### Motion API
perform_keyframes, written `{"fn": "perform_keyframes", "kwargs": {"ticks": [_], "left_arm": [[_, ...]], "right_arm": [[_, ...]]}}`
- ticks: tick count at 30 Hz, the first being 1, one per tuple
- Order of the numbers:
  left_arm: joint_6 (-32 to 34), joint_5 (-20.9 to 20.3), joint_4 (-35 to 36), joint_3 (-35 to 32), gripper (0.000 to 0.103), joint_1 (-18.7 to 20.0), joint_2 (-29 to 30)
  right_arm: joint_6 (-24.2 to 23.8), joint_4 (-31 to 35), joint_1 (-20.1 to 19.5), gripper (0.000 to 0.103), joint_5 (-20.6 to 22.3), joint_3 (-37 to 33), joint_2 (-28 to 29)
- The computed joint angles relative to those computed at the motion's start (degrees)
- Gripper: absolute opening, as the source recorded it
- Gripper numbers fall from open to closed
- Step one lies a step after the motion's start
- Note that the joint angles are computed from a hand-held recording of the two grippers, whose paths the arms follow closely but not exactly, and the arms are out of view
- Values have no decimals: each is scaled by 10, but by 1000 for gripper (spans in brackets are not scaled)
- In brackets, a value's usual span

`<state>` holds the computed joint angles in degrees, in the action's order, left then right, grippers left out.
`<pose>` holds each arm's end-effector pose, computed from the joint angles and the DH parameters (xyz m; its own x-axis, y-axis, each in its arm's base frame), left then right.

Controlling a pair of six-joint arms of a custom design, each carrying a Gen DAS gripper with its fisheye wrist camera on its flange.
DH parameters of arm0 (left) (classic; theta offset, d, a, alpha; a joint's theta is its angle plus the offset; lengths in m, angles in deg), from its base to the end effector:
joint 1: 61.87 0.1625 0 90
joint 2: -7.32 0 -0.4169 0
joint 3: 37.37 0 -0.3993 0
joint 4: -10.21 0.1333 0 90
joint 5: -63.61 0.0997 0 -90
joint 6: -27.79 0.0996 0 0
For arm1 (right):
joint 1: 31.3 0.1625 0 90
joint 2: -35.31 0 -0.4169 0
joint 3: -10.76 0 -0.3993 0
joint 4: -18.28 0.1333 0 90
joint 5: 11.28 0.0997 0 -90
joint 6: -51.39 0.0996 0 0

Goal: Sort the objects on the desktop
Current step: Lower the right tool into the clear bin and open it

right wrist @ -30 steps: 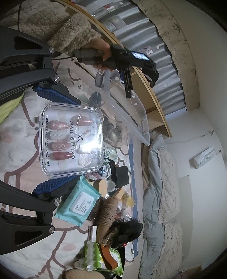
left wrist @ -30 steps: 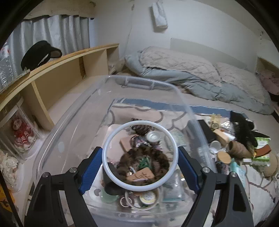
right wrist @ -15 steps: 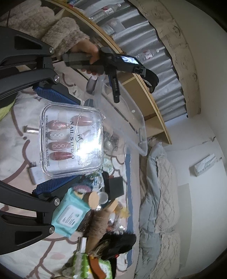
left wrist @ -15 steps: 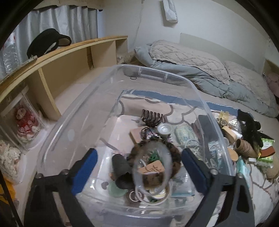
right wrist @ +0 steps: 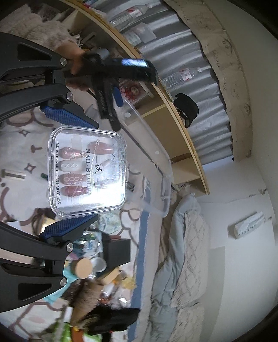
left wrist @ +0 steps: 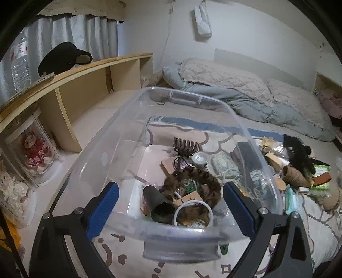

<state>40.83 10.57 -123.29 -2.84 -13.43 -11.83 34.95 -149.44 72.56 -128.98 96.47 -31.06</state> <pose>-0.4553 -0.8048 0.1702 -0.6336 0.4588 -0.6230 0.7473 0.5712 -0.3395 0.2453 -0.6309 0.4509 -0.8799 0.0211 0.4747 -0.3906 0.5369 -0.7478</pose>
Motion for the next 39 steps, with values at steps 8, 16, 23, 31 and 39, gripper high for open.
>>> {"fn": "perform_keyframes", "kwargs": {"ticks": [8,16,23,31,39], "left_arm": [[26,-15,-66,88,99,-6,-57],[41,-9,-116,176,99,-7,-110],[27,-10,-121,220,99,-5,-142],[24,-15,-124,235,99,-4,-151],[15,-14,-115,242,99,0,-156]], "right_arm": [[8,104,6,76,-17,-138,90],[30,207,3,76,-41,-266,177],[52,252,1,76,-63,-327,226],[83,283,-3,76,-83,-361,254],[80,288,-1,76,-97,-374,265]]}}
